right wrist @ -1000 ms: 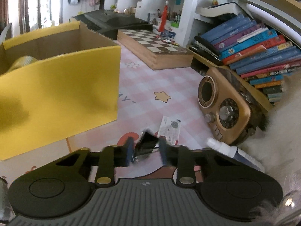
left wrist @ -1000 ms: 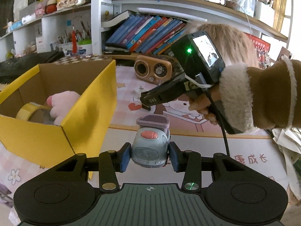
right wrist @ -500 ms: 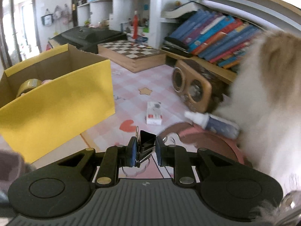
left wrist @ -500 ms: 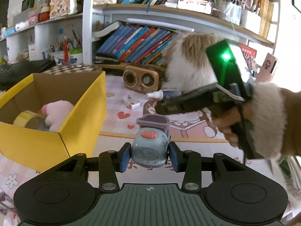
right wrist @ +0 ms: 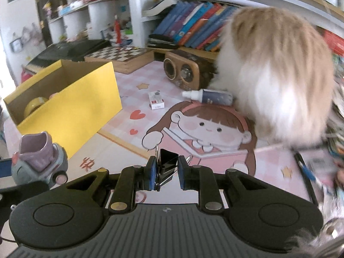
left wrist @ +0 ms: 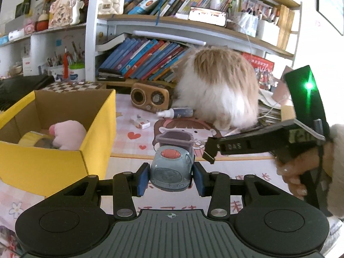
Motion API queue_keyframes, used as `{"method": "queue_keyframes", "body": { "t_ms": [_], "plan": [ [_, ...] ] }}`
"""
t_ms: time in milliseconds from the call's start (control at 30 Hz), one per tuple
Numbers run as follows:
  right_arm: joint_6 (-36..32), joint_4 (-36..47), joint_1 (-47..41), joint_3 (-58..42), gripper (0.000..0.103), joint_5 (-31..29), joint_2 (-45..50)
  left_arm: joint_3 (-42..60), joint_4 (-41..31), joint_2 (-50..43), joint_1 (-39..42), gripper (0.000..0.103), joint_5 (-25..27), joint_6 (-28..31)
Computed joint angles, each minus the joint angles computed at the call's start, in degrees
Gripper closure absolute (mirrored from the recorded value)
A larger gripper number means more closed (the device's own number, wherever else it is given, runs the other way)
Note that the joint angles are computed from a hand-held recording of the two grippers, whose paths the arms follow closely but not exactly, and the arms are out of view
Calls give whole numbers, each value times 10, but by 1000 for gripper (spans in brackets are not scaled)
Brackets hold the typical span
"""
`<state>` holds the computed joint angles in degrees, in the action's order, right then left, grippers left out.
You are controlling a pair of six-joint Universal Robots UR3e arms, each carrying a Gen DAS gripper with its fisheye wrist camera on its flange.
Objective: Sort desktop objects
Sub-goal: 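Carry the car in the left tool and the clip in the right tool over the yellow box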
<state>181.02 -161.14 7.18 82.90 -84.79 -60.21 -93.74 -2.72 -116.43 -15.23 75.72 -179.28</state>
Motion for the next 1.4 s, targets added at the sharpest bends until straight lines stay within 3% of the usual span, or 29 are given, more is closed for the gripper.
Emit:
{"method": "queue_keyframes", "body": {
  "t_ms": [133, 400, 667, 1000, 1400],
  "plan": [
    [46, -16, 32, 68, 84, -33, -58, -68, 13, 50, 36, 62, -43, 25],
    [153, -2, 129, 108, 84, -115, -100, -205, 20, 158, 131, 62, -127, 81],
    [249, 39, 248, 84, 84, -197, -88, -329, -51, 288, 256, 62, -231, 186],
    [341, 97, 365, 5, 84, -268, -34, -434, -273, 489, 436, 62, -348, 374],
    [341, 163, 425, -138, 84, -265, 46, -450, -580, 667, 621, 62, -417, 556]
  ]
}}
